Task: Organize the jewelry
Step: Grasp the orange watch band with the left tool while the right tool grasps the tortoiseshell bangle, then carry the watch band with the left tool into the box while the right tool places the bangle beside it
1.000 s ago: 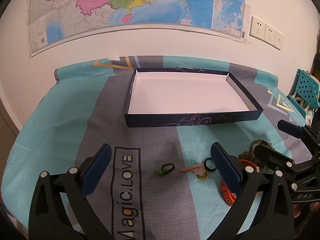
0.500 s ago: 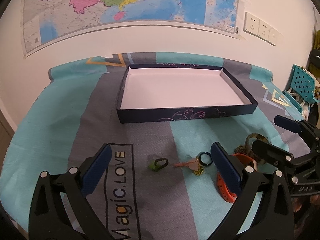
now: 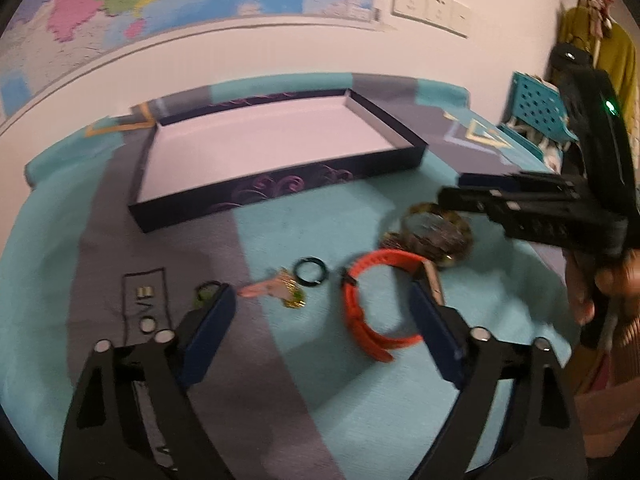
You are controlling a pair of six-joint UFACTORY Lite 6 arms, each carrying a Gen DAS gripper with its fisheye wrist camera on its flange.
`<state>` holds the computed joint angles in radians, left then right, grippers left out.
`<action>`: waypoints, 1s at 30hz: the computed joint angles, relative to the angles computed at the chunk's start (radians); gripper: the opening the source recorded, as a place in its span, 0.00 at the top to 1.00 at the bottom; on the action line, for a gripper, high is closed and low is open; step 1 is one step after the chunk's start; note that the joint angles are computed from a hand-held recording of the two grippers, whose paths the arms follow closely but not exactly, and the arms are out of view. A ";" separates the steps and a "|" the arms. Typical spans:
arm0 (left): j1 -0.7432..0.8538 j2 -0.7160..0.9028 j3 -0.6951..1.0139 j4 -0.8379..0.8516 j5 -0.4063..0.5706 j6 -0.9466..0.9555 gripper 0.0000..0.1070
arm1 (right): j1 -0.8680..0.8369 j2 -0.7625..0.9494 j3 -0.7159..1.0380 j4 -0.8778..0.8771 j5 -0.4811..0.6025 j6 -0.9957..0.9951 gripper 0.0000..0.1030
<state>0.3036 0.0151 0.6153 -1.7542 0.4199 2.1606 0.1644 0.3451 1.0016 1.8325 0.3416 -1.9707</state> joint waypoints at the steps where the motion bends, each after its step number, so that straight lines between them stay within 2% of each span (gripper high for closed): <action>1: 0.000 0.001 -0.001 0.027 0.009 -0.022 0.27 | 0.000 0.007 0.009 -0.034 0.002 0.025 0.71; 2: 0.000 0.004 0.000 0.044 0.014 -0.035 0.31 | 0.000 0.015 0.021 -0.082 0.007 0.063 0.77; 4: -0.003 0.014 0.007 0.094 0.019 -0.076 0.40 | 0.000 0.030 0.043 -0.173 0.018 0.134 0.81; 5: -0.005 0.025 0.016 0.117 0.017 -0.094 0.47 | 0.004 0.035 0.048 -0.198 0.012 0.150 0.81; 8: 0.006 0.073 0.055 0.248 0.049 -0.207 0.61 | -0.001 0.058 0.070 -0.274 0.021 0.214 0.82; 10: 0.008 0.097 0.068 0.290 0.068 -0.237 0.65 | -0.006 0.073 0.082 -0.314 0.030 0.251 0.84; 13: 0.002 0.119 0.086 0.330 0.086 -0.269 0.74 | -0.012 0.084 0.093 -0.345 0.046 0.278 0.94; 17: -0.014 0.127 0.091 0.314 0.059 -0.265 0.84 | -0.015 0.070 0.078 -0.339 0.053 0.261 0.94; 22: -0.002 0.148 0.122 0.348 0.073 -0.312 0.90 | -0.046 0.010 0.043 -0.319 0.100 0.247 0.94; 30: 0.054 0.085 0.140 0.401 0.124 -0.357 0.90 | -0.069 -0.045 0.057 -0.316 0.149 0.258 0.94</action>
